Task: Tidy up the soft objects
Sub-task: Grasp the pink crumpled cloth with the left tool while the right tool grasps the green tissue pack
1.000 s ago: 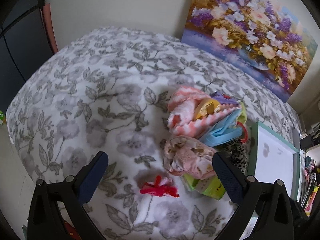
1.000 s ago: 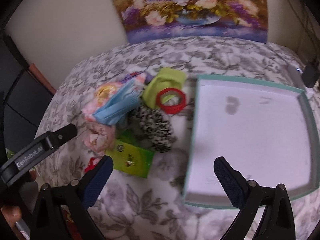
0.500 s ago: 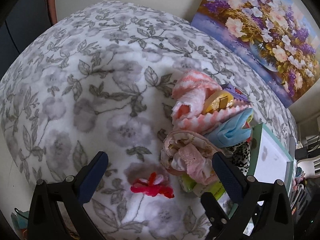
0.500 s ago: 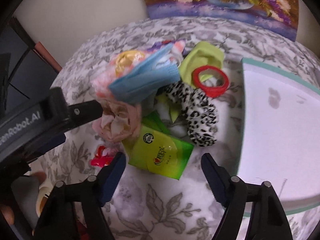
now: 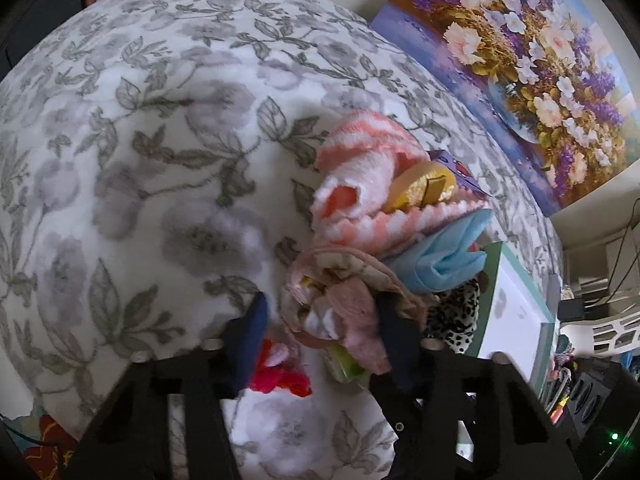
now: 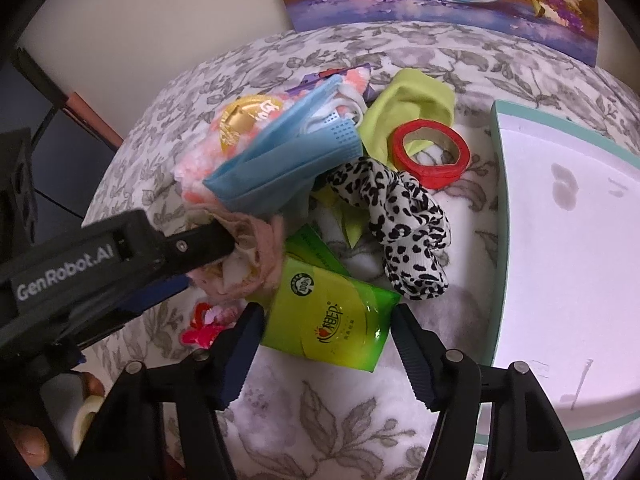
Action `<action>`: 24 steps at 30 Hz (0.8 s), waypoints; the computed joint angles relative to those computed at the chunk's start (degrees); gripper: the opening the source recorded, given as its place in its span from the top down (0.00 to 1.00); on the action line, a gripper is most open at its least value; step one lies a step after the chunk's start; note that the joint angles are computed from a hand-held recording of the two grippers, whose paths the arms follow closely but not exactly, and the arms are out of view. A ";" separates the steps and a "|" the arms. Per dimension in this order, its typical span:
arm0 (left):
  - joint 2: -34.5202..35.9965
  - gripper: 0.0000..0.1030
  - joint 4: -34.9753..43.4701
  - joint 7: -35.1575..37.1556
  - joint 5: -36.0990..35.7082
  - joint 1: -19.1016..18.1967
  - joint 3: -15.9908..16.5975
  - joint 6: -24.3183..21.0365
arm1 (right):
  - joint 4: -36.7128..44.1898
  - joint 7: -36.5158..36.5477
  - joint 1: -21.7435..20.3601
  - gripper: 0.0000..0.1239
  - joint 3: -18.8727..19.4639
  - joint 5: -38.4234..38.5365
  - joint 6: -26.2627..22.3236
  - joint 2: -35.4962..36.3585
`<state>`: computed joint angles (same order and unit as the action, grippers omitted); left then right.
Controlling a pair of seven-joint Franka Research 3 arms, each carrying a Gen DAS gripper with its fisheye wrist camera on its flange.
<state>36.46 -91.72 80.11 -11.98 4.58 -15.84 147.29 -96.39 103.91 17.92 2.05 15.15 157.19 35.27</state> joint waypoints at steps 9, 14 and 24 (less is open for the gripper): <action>-0.74 0.87 -1.05 0.82 2.12 -1.01 0.47 1.01 | -2.97 -0.22 -0.45 0.45 0.24 0.69 1.21 -2.06; -2.55 0.89 -3.71 -0.56 3.49 -1.39 1.41 5.09 | -4.48 -1.27 -0.67 0.45 0.51 1.06 1.97 -3.37; -6.79 0.90 -10.15 -1.36 3.00 1.04 -0.59 16.06 | -7.85 -2.11 -0.67 0.45 0.55 2.08 5.28 -6.65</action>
